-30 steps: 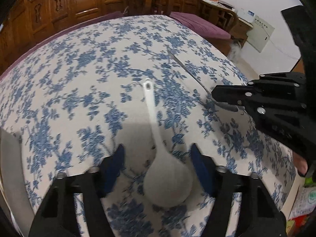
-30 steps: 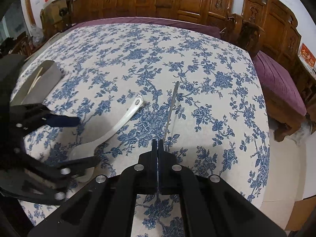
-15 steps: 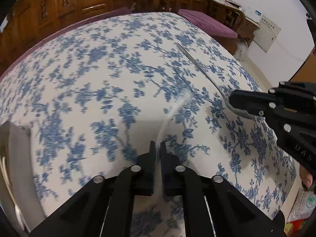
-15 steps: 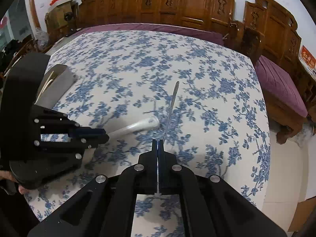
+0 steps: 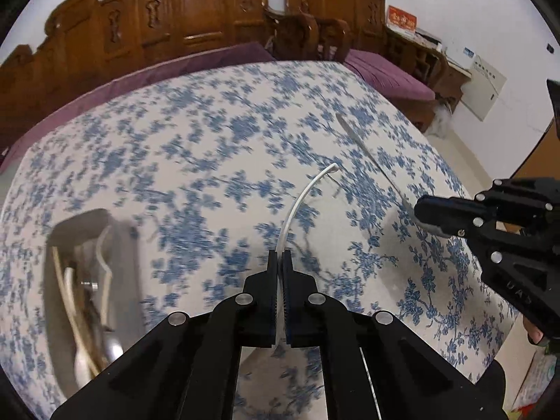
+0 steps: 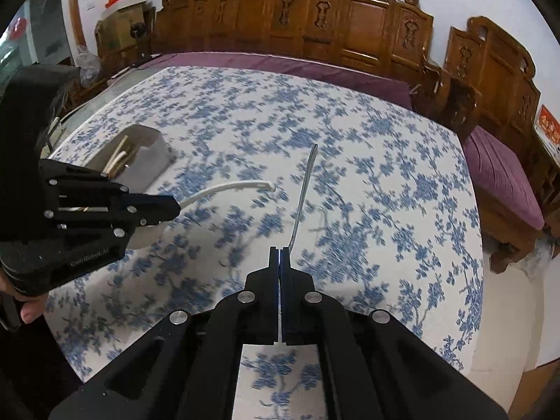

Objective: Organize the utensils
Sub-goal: 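Carry the white spoon into the tray with the left tool while the right carries the metal spoon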

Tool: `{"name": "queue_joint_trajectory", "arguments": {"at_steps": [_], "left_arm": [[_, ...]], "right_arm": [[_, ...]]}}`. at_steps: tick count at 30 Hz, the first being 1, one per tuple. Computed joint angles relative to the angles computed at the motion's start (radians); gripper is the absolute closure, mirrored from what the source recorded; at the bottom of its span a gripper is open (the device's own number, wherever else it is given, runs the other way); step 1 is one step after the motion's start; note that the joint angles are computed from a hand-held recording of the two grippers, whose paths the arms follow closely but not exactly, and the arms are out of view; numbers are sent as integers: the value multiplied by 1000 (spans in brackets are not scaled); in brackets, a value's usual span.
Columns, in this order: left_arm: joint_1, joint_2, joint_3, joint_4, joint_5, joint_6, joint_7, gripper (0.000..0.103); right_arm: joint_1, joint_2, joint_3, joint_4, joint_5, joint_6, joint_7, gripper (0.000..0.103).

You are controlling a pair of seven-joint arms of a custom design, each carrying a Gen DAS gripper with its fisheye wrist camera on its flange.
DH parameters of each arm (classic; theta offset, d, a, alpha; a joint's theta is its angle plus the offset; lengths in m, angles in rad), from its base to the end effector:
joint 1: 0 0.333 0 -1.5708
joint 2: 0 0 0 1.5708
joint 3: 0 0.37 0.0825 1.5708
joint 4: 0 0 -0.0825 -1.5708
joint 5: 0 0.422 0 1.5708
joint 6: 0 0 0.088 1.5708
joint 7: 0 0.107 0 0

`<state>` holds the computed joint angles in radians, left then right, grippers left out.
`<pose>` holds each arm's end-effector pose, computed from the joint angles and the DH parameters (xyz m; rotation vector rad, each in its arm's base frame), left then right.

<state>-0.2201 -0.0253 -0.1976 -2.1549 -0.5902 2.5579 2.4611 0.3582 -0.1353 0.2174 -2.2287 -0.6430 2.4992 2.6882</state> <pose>0.5495 -0.2359 0.4881 -0.9755 2.7166 -0.8499 0.4670 0.3123 0.5050 -1.7885 1.9612 -0.6646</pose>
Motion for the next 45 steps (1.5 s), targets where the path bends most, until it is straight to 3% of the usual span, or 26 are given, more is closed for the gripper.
{"name": "queue_joint_trajectory", "arguments": {"at_steps": [9,23,45], "left_arm": [[41,-32,46,17,-39,-24,51,101],[110,-25,88,40,-70,-44,96,101],[243,140,42,144,-42,-61,42,101]], "right_arm": [[51,81,0,137,-32,-60,-11,102],[159,205,-47,307,-44,-101,-44,102],[249,374,-137,472,41,-35,-140,102]]}}
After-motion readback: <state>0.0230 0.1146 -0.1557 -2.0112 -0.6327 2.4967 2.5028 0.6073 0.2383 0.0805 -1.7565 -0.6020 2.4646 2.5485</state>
